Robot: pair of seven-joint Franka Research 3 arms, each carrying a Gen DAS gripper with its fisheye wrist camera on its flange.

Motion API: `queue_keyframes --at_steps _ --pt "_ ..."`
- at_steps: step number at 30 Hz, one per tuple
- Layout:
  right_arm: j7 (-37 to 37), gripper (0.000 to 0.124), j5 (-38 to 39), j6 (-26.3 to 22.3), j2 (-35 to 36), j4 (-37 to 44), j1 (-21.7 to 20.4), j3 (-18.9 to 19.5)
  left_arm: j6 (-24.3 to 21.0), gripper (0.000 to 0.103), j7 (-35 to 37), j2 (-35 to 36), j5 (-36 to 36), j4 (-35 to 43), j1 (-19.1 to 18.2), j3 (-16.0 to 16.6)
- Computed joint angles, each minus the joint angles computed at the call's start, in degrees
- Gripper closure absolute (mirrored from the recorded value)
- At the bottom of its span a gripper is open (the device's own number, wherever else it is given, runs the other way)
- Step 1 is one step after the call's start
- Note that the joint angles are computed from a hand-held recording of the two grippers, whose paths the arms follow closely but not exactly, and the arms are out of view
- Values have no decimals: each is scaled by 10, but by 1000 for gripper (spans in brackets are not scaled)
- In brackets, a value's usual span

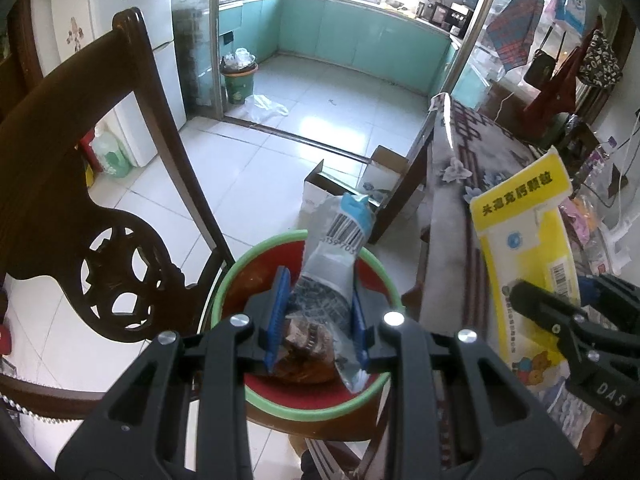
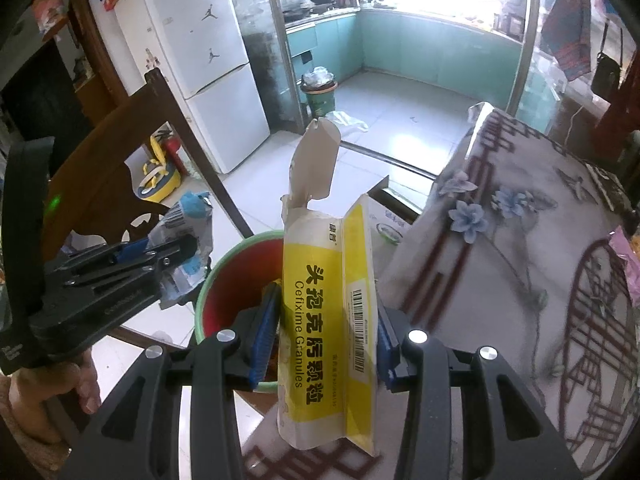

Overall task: Collect trash
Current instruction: 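Open both tools to drop the bottle and box into the bucket, then move both tools back over the table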

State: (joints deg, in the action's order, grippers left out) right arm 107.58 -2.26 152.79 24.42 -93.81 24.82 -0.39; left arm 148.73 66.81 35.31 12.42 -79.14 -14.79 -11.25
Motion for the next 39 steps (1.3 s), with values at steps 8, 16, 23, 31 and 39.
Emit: queue_keyframes --at_steps 8,16,23,31,39 --pt "-38 76 41 -13 34 40 -11 22 -11 74 1 10 -3 15 3 4" --pt "-30 62 36 54 0 -9 -5 2 2 37 -70 -16 30 -14 -11 28" --pt "1 60 28 97 -66 -99 -9 -13 16 35 -89 -39 45 -40 -15 16" --pt "100 59 -69 117 -185 -258 -44 -47 5 33 -87 -28 53 -16 -55 -1" --pt "174 58 -209 102 -336 -422 -166 -65 -53 29 -73 47 56 103 -139 -21"
